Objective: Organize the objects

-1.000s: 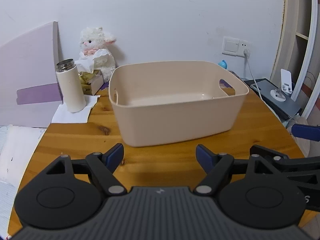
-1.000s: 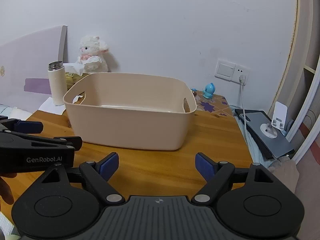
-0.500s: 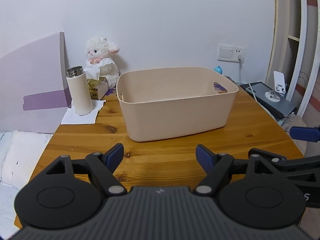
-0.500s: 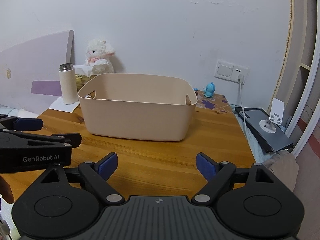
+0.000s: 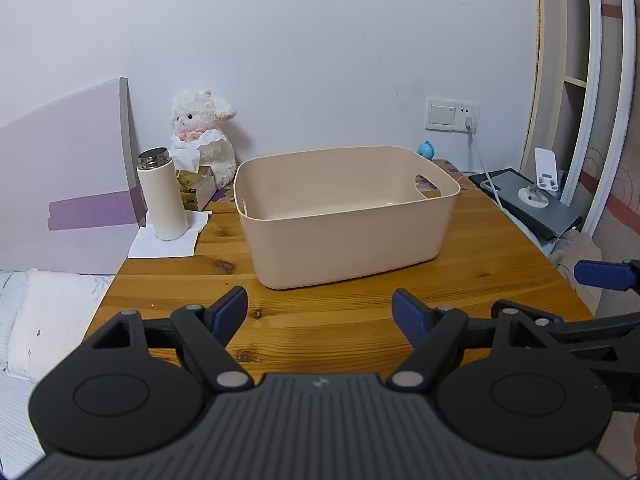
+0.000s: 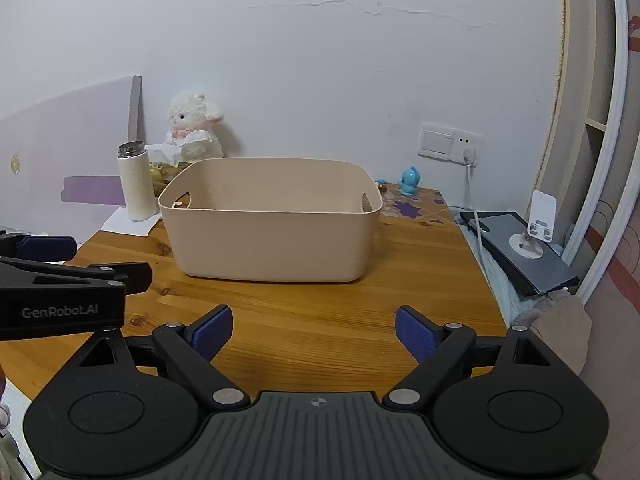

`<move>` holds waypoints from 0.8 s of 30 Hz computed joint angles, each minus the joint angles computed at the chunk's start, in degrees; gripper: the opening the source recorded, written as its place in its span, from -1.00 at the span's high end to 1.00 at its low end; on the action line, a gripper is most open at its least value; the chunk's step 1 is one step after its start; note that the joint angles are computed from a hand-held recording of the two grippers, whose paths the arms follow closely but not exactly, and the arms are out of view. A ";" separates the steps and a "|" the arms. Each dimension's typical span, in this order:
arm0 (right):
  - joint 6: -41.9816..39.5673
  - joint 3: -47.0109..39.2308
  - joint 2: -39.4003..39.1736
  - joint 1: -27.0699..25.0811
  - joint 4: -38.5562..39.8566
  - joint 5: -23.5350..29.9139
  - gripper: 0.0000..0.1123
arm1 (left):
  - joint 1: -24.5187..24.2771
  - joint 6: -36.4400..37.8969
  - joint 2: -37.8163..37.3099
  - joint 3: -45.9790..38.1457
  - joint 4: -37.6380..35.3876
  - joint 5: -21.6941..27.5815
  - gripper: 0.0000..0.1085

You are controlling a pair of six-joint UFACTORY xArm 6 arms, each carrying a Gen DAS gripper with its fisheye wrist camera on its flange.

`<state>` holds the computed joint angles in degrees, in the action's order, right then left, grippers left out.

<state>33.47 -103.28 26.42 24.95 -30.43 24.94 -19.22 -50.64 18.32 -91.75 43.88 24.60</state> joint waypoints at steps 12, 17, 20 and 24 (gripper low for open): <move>1.66 -1.36 0.66 -0.17 -0.98 1.09 -0.61 | 0.02 1.90 0.10 -0.67 -2.23 0.85 -0.50; 2.09 -1.97 0.89 -0.34 -1.46 1.46 -0.61 | 0.01 2.01 0.42 -1.12 -2.15 1.09 -0.60; 2.12 -2.58 1.29 -0.40 -1.62 1.91 -0.61 | 0.18 2.00 0.70 -1.26 -2.33 0.52 -0.60; 2.07 -3.07 1.68 -0.49 -1.33 2.25 -0.61 | 0.39 2.52 1.26 -1.87 -3.08 0.88 -0.63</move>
<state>35.54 -106.35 28.10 24.46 -31.77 27.20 -18.84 -48.12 19.58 -93.62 40.81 25.48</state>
